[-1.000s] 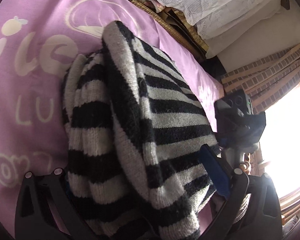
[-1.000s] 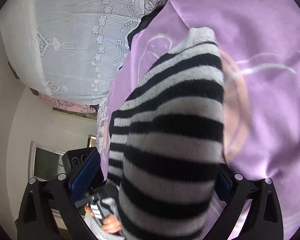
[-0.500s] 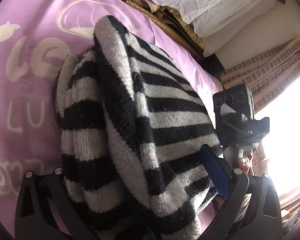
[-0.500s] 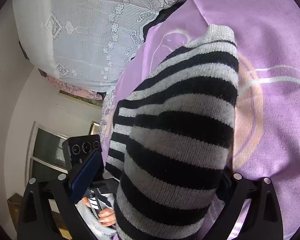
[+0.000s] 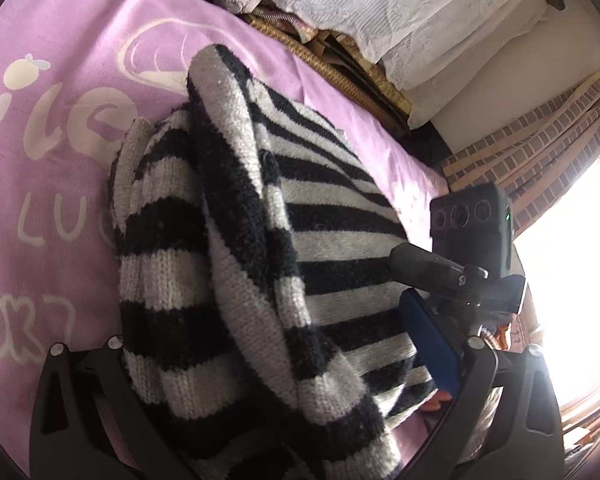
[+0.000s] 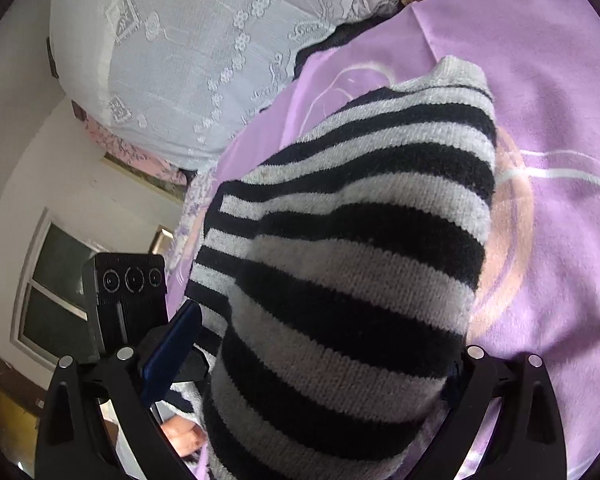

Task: Fold small clothes
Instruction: 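Carry the folded sweater with both tools toward the stack of clothes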

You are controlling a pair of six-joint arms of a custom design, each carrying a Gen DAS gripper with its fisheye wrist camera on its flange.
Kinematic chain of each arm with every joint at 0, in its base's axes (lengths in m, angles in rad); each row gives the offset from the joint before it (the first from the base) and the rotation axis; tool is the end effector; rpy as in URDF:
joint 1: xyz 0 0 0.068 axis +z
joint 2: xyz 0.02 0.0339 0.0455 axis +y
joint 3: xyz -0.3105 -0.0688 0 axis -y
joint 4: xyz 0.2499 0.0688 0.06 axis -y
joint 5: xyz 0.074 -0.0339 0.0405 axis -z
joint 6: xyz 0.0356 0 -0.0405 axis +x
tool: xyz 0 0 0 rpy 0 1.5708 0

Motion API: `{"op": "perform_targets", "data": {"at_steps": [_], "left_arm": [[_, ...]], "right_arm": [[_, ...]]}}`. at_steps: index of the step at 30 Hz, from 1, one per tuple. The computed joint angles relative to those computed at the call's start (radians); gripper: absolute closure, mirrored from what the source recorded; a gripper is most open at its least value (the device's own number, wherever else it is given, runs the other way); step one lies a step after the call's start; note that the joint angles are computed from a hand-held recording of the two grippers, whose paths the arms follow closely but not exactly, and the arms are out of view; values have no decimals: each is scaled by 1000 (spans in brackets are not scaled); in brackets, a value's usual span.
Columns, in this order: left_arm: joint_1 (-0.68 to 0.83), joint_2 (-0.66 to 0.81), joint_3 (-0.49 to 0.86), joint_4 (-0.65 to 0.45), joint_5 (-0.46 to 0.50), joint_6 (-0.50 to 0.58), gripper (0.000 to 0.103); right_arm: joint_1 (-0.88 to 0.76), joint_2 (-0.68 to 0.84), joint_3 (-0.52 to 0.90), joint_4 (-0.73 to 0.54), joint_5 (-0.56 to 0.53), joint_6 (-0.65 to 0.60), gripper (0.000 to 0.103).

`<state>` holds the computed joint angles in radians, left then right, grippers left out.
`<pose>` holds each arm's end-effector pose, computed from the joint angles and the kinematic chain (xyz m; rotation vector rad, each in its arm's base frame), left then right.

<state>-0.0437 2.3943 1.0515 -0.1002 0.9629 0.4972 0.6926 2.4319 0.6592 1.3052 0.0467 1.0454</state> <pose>0.3731 -0.0456 0.0011 0.7570 2.4139 -1.2508 0.2797 0.2299 0.0096 0.4175 2.1621 1.0015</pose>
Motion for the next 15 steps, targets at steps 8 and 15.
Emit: {"op": "perform_targets", "data": {"at_steps": [8, 15], "left_arm": [[-22, -106, -231, 244, -29, -42, 5], [-16, -168, -399, 366, -26, -35, 5]], "right_arm": [[113, 29, -120, 192, 135, 60, 3], [218, 22, -199, 263, 216, 101, 3]]}}
